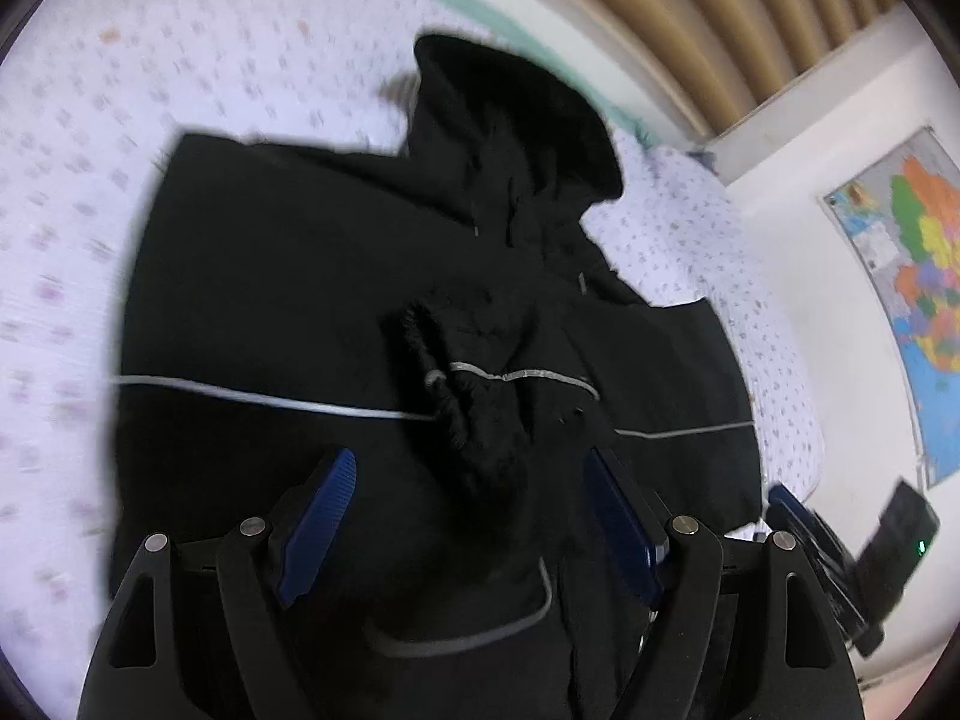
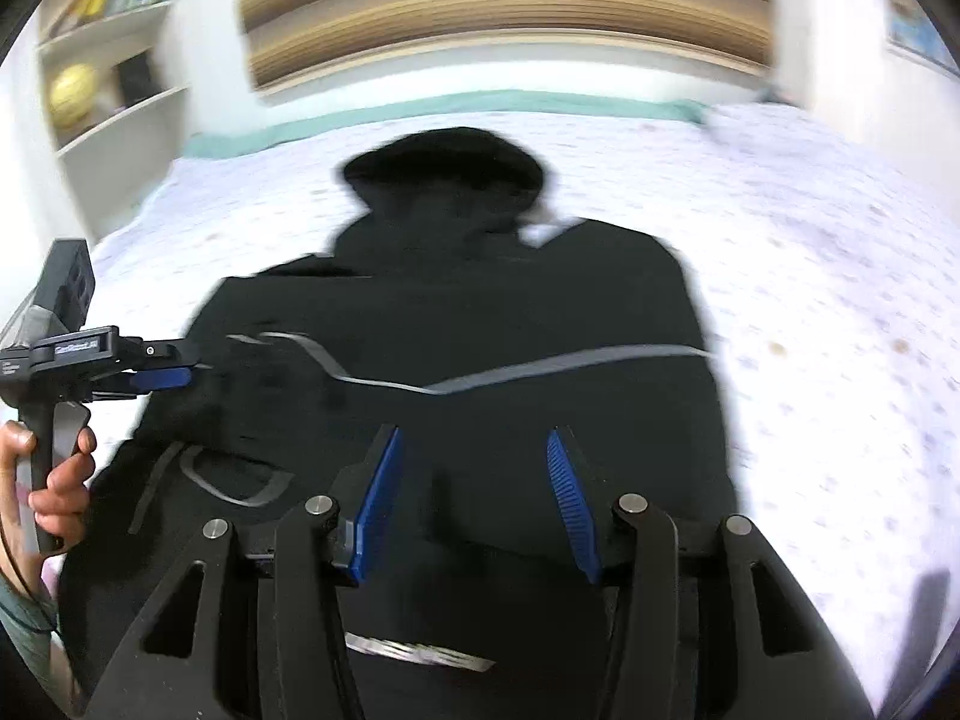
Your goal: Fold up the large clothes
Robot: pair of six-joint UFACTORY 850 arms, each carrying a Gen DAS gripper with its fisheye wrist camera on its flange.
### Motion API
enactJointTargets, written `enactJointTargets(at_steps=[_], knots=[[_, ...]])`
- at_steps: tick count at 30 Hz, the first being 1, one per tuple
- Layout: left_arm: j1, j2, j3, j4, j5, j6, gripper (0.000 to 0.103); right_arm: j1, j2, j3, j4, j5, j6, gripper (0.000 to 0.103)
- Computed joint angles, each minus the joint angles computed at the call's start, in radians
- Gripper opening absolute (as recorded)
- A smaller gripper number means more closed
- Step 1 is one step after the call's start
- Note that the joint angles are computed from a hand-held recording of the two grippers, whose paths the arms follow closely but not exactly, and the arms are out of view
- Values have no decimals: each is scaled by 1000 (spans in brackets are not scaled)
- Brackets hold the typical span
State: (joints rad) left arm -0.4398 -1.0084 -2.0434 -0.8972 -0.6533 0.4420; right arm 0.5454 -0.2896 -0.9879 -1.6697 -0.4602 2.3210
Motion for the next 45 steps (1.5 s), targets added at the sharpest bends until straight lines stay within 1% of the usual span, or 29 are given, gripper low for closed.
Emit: enactJointTargets(at_steps=[2, 4, 5, 6, 8, 11, 12, 14, 16, 17, 19, 21, 22, 23, 25, 26, 28, 29, 30, 31, 32, 33, 34, 35, 36, 38, 42, 43, 45], knots=[[-19, -60, -88, 67, -19, -77, 77, -14, 42, 50, 29, -1, 1, 52], [-51, -101, -160, 180, 2, -137, 51, -20, 66, 81, 93, -17, -35, 52], [-62, -116, -191, 248, 0, -186, 33, -18, 75, 89, 124, -30, -58, 52], [-71, -106, -181, 293, 26, -203, 28, -20, 80, 93, 163, -45, -92, 52], [-71, -51, -108, 257, 86, -149, 23, -28, 79, 85, 204, -51, -132, 52], [-45, 106, 102, 80, 251, 62, 22, -57, 52, 44, 233, -30, -166, 52], [-30, 146, 151, -8, 283, 146, 22, -65, 42, 32, 237, -21, -170, 53], [9, 205, 227, -209, 294, 323, 22, -86, 13, 3, 181, 30, -118, 55], [38, 234, 277, -276, 297, 394, 22, -100, -32, -39, 118, 74, -56, 60], [49, 233, 285, -247, 298, 372, 22, -102, -57, -62, 125, 84, -61, 61], [61, 191, 267, -71, 272, 204, 23, -114, -130, -132, 190, 132, -135, 61], [69, 101, 202, 91, 198, 36, 25, -121, -211, -210, 370, 149, -323, 61], [62, 75, 179, 110, 194, 15, 25, -119, -263, -255, 468, 123, -427, 62], [58, 78, 191, 97, 220, 36, 25, -112, -299, -288, 524, 90, -495, 63], [52, 100, 220, 74, 251, 81, 26, -95, -315, -306, 510, 38, -507, 64], [51, 108, 227, 71, 256, 88, 26, -90, -315, -306, 505, 26, -520, 64], [55, 151, 271, 28, 280, 142, 28, -101, -300, -292, 527, 56, -560, 64], [56, 174, 293, 9, 299, 158, 33, -111, -287, -280, 535, 83, -564, 64], [53, 218, 340, -53, 349, 212, 40, -122, -262, -256, 513, 120, -526, 64], [54, 252, 375, -154, 385, 309, 46, -131, -234, -231, 448, 152, -446, 64], [57, 277, 401, -258, 407, 408, 57, -140, -205, -208, 353, 184, -341, 64], [55, 303, 413, -321, 423, 465, 64, -145, -188, -198, 268, 194, -255, 64], [52, 311, 403, -342, 422, 480, 65, -147, -177, -197, 221, 186, -210, 64], [46, 308, 384, -321, 415, 464, 65, -148, -176, -213, 211, 157, -207, 64], [32, 297, 358, -258, 440, 413, 65, -150, -185, -234, 242, 140, -246, 64], [12, 258, 298, -49, 457, 231, 65, -160, -222, -297, 390, 108, -418, 65], [-14, 96, 96, 358, 337, -132, 65, -177, -373, -471, 706, 19, -727, 64], [-20, 56, 62, 462, 315, -225, 65, -182, -410, -500, 740, 0, -770, 65], [-19, -20, -2, 629, 273, -387, 64, -168, -433, -514, 681, -36, -748, 66]])
